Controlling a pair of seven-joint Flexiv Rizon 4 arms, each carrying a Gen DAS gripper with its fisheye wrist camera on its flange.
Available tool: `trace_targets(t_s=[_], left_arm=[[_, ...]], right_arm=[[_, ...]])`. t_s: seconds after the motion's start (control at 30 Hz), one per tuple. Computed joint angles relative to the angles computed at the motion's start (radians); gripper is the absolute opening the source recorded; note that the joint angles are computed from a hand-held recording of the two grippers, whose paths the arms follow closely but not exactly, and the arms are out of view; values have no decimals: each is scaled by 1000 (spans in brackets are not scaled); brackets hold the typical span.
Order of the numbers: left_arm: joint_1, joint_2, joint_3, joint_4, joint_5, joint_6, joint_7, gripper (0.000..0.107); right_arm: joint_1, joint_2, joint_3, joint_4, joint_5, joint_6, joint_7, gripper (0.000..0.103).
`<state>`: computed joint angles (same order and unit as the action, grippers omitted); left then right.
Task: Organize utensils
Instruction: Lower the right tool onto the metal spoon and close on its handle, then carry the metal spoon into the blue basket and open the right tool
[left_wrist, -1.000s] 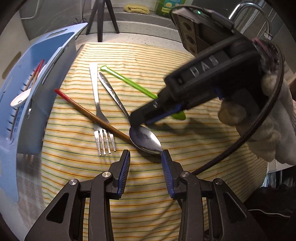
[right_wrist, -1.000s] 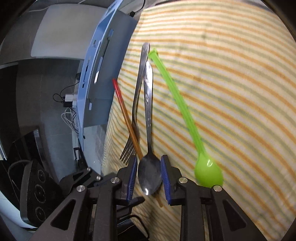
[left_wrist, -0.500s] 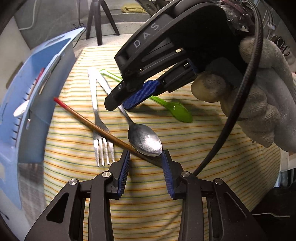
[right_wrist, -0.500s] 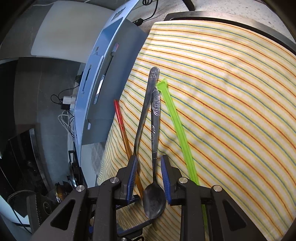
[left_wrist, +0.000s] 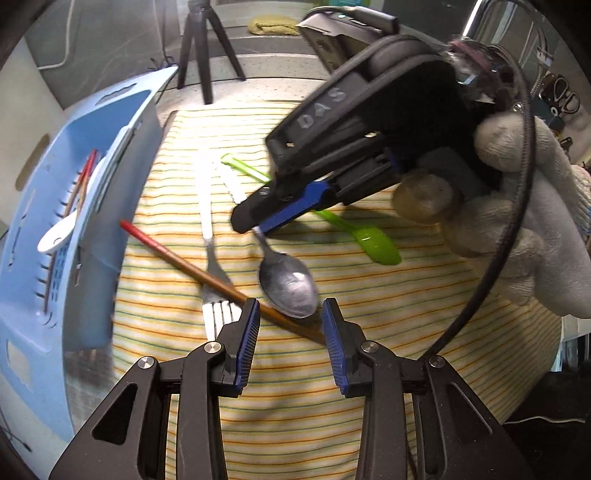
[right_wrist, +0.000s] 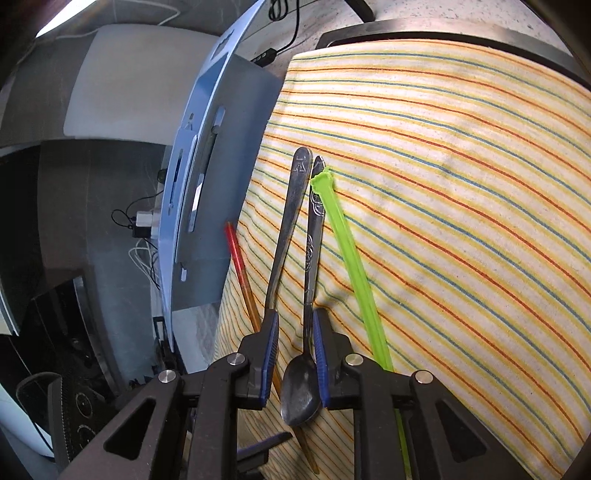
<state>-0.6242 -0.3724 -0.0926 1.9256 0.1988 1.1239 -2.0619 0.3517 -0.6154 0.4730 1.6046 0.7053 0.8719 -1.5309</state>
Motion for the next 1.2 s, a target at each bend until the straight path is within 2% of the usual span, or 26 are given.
trace_targets(t_s=[0.27, 0.5, 0.6, 0.73, 0.77, 0.87, 0.97, 1.2], left_arm=[[-27, -90, 18, -156, 33, -115, 19, 33], [-12, -139, 2, -213, -2, -128, 65, 33], [2, -148, -4, -208, -30, -106, 90, 33], [44, -133, -23, -154, -97, -45, 131, 20], [50, -129, -26, -143, -110, -33, 141, 19], [43, -131, -11, -134, -118, -18, 142, 19], [23, -122, 11, -137, -100, -36, 126, 28], [66, -117, -27, -92, -171, 33, 157, 28]], right_arm=[[-16, -11, 2, -10, 13, -2, -27, 16], [-40, -19, 5, -3, 42, 2, -39, 2], [-46, -18, 10, 0, 61, 7, -48, 2], [-44, -8, 8, 9, 73, 21, -45, 2], [-45, -7, 9, 11, 78, 24, -44, 2], [-37, -7, 6, 11, 72, 31, -50, 2], [-27, -5, 4, 11, 65, 35, -37, 2], [-25, -15, 11, 8, 75, 55, -32, 2]])
